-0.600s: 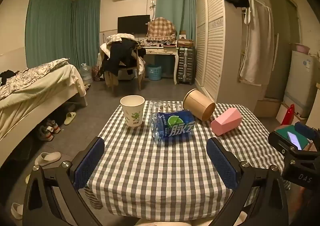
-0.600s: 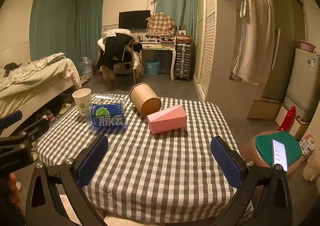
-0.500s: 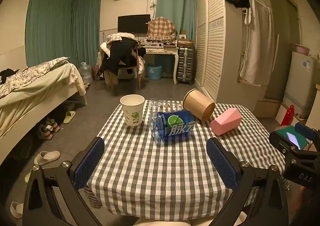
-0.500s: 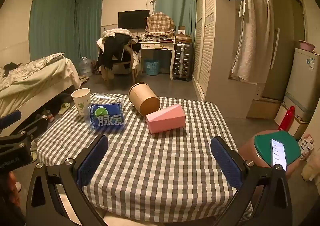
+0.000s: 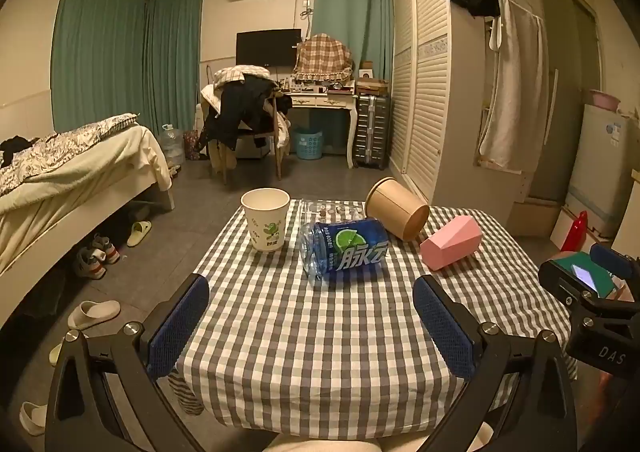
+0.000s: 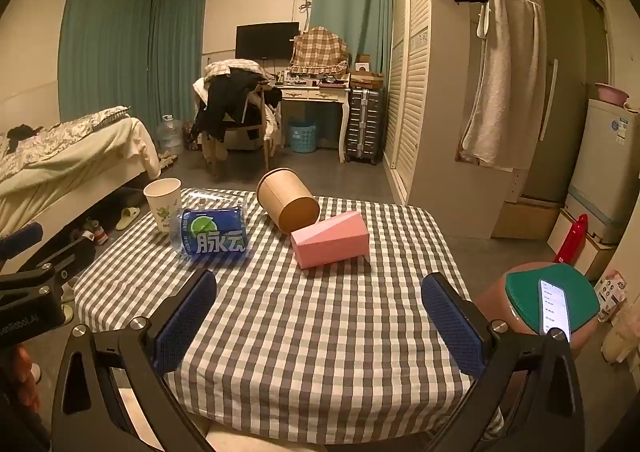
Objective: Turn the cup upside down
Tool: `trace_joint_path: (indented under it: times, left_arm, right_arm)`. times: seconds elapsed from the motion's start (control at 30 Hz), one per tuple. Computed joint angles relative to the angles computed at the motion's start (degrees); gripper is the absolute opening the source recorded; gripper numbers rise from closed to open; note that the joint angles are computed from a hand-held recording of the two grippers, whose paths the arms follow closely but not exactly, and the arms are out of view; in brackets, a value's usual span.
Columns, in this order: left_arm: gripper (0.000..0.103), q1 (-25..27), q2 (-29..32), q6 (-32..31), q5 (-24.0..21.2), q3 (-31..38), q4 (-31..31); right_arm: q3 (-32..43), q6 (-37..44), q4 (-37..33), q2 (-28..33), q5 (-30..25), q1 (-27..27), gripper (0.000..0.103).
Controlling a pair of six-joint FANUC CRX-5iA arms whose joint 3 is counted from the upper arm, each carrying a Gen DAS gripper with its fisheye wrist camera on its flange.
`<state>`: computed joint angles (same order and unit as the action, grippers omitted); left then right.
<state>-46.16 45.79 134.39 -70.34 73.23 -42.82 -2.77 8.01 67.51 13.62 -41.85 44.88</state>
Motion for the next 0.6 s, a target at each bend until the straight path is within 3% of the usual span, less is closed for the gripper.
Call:
trace_joint_path:
  times: [0.6]
  left_arm:
    - [0.103,-0.1,-0.7,0.3,0.1,-1.2,0.0]
  right_arm:
    - [0.0,-0.1,-0.1,0.2,0.0,0.2,0.103]
